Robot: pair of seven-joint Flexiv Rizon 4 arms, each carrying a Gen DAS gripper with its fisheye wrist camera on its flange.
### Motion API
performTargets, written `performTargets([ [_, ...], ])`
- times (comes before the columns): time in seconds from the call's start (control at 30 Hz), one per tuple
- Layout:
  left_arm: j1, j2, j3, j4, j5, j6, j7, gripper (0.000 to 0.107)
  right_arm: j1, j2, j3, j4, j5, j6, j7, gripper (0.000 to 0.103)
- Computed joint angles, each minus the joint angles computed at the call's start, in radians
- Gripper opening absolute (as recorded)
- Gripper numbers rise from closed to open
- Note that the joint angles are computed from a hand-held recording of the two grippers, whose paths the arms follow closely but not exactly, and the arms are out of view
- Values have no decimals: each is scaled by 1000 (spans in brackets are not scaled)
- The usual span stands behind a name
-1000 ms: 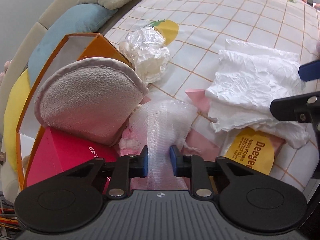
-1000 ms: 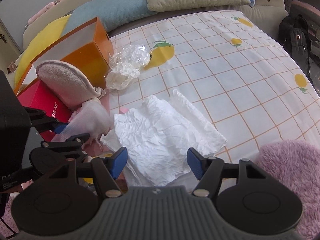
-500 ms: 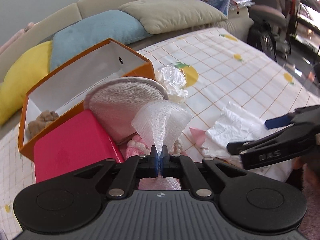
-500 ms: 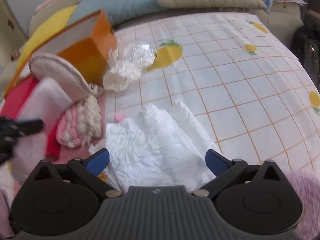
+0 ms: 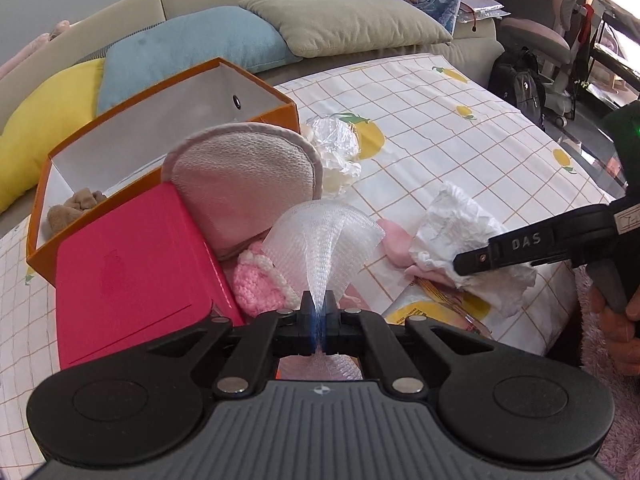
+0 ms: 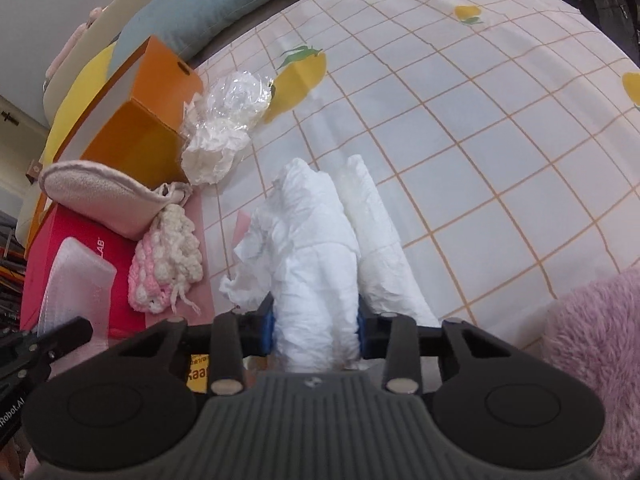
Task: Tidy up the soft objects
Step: 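Grasp the white cloth with the right gripper while the left grasps the white mesh pouf, then carry the white cloth with the right gripper while the left carries the mesh pouf into the box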
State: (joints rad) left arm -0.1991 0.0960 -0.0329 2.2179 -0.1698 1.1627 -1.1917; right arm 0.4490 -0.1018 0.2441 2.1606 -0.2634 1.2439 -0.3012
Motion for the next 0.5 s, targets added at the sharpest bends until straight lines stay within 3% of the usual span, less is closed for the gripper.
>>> performTargets([
  [0.17, -4, 21, 9, 17, -23, 5, 4, 2, -5, 53, -21, 47, -139, 11, 154, 30],
  [0.23, -7, 28, 10, 23, -36, 9, 9, 2, -16, 67, -14, 61, -136, 44, 173, 33],
  [0.5, -18, 70, 17, 46, -73, 31, 22, 3, -52, 140, 4, 80, -330, 32, 316, 25],
])
